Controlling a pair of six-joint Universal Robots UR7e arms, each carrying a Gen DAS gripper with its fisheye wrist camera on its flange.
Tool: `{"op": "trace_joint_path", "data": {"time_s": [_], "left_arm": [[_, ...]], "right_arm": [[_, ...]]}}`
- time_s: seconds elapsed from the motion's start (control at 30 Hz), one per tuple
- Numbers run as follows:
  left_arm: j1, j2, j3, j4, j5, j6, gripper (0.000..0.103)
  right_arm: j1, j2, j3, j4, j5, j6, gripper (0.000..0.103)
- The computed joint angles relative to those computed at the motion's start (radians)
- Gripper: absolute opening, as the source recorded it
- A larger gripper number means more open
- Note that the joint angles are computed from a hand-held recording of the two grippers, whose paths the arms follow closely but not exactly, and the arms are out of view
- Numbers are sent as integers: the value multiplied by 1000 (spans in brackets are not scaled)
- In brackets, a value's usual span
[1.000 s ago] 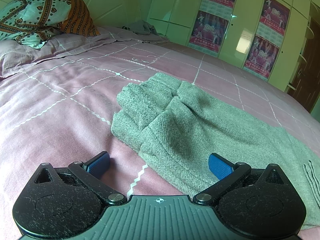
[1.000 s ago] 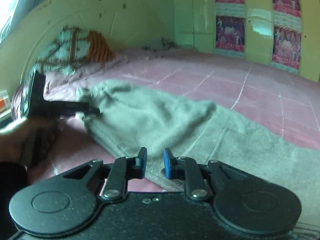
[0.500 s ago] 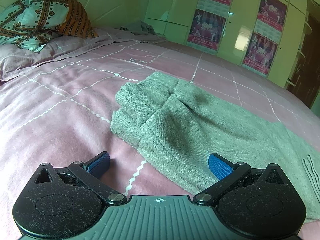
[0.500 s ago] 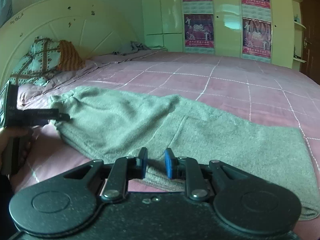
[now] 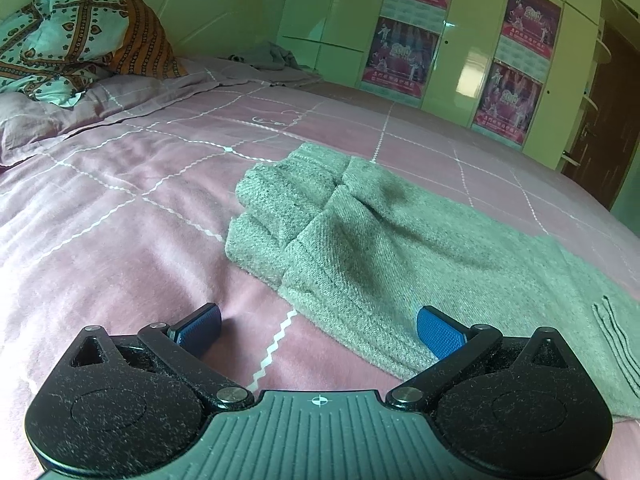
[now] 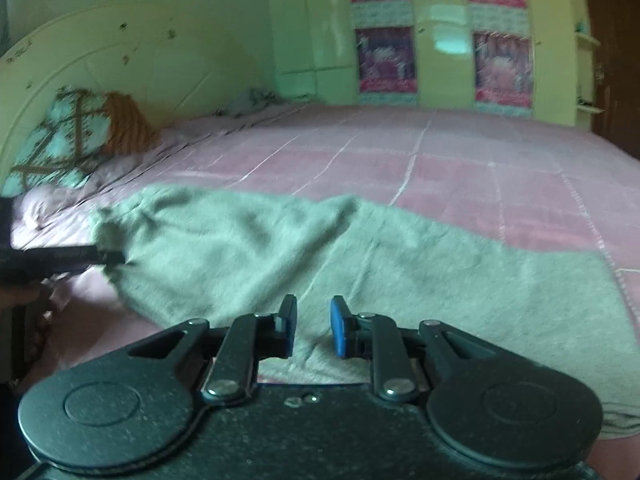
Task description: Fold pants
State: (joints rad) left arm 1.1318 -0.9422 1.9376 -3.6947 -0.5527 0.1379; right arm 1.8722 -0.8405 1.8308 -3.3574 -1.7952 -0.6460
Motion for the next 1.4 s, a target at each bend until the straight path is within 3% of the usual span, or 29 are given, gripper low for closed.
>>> {"op": "trace_joint_path", "data": {"time_s": [0.07,0.13,0.2,0.33,0.4,0.5,0.63,0.7,0.73,0.8,0.9,0.97,1.0,1.07,1.17,1.27,1.33,1.4], "left_arm": [[1,0,-2,1,1,2,103],[-1,1,-2,0,8,3,103],[-4,5,-4,-3,15,4,103],[-18,19,-11,-73,29,67,103],[-25,21,-9,-126,-3,119,103],[-34,30,-9,-149,-53,187,103],[-47,71,-47,-94,-20,277,103],[-53,82,-58,-80,-5,287,103],[-59,82,-58,-75,3,272,103],[-79,66,-33,-47,3,179,103],[-124,84,-9,-55,-41,125,103],[-153,126,-32,-49,-83,127,103],[-169,159,-62,-58,-71,149,103],[-191,223,-138,-63,-41,218,103],[-207,267,-236,-7,12,240,103],[-214,275,-266,21,29,253,103],[-222,278,-265,17,82,280,103],[-223,266,-242,25,115,257,103]], "right_arm": [[2,6,-19,56,-27,35,20],[0,4,-47,197,-30,64,20],[-8,-7,-47,237,42,55,24],[-5,-25,0,101,74,-1,20],[-16,-50,25,47,61,-15,20],[-53,-106,77,-66,5,-34,20],[-106,-174,115,-169,-91,-11,20],[-121,-163,68,-52,-207,10,19],[-130,-160,54,-1,-222,38,19],[-133,-166,46,2,-183,44,20],[-143,-170,64,-110,-96,6,22],[-155,-169,44,-39,-113,24,24],[-164,-153,23,20,-146,25,23],[-169,-152,19,32,-137,-19,23],[-173,-153,0,35,-88,7,23],[-166,-115,-88,104,-119,-7,26],[-157,-83,-181,226,-174,-14,25],[-156,-48,-259,275,-177,-1,25]]}}
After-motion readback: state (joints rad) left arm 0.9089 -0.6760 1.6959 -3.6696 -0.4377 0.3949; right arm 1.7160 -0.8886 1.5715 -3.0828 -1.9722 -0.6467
